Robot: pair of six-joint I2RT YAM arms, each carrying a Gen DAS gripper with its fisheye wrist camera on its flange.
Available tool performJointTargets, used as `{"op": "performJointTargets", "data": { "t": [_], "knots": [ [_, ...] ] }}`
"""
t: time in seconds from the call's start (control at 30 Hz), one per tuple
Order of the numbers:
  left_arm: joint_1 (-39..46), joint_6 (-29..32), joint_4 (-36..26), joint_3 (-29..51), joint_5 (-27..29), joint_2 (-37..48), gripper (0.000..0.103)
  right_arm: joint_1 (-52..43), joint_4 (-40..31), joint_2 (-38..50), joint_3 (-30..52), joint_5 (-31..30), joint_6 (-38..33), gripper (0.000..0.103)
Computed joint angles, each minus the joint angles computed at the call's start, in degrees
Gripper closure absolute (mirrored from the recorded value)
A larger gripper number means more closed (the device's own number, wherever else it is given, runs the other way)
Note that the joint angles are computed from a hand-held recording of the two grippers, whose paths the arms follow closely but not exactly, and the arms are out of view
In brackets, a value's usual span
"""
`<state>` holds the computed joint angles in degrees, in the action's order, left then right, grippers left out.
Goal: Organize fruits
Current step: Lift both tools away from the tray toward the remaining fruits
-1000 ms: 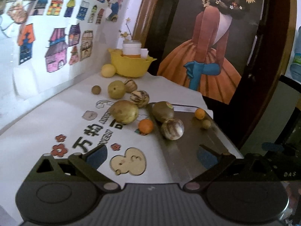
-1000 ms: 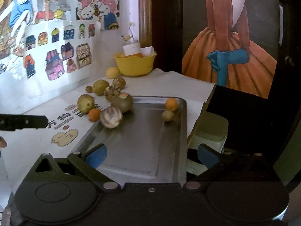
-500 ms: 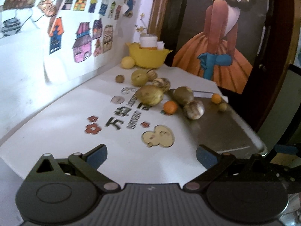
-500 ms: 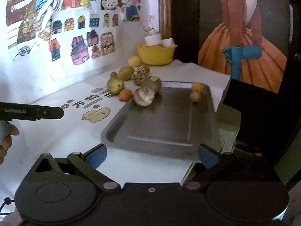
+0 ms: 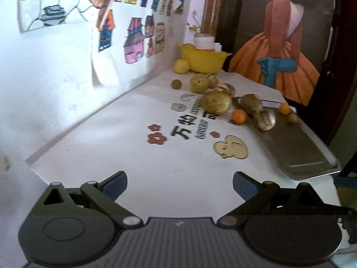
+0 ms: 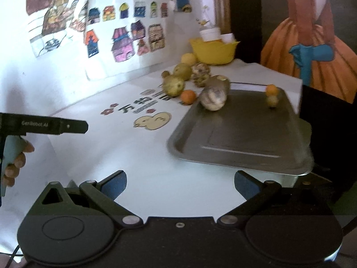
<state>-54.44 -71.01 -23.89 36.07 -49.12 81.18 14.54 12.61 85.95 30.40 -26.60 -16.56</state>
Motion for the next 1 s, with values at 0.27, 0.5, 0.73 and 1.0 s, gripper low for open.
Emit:
{"op": "performJointTargets", "data": {
  "t": [0.27, 0.5, 0.73, 1.0],
  "knots": [
    [2.45, -0.36, -2.33, -2.69, 1.05, -3.69, 0.0, 5.63, -0.38, 2.92, 2.59, 1.46, 0.43, 0.001],
    [5.37, 2.73, -1.92, -3.25, 1.89, -5.18, 0.0, 7.48, -0.94, 5.32, 5.81, 1.42, 1.02, 0.001],
    [9.93, 8.82, 3.04, -3.38, 4.13, -4.39, 0.0, 8.05, -0.13, 6.81, 7.54, 2.1, -0.51, 0.001],
    [15.16, 15.08, 10.32, -2.2, 8.21, -0.38, 0.0, 6.73, 0.93, 9.92, 10.23, 2.29, -5.06, 0.001]
  ]
}}
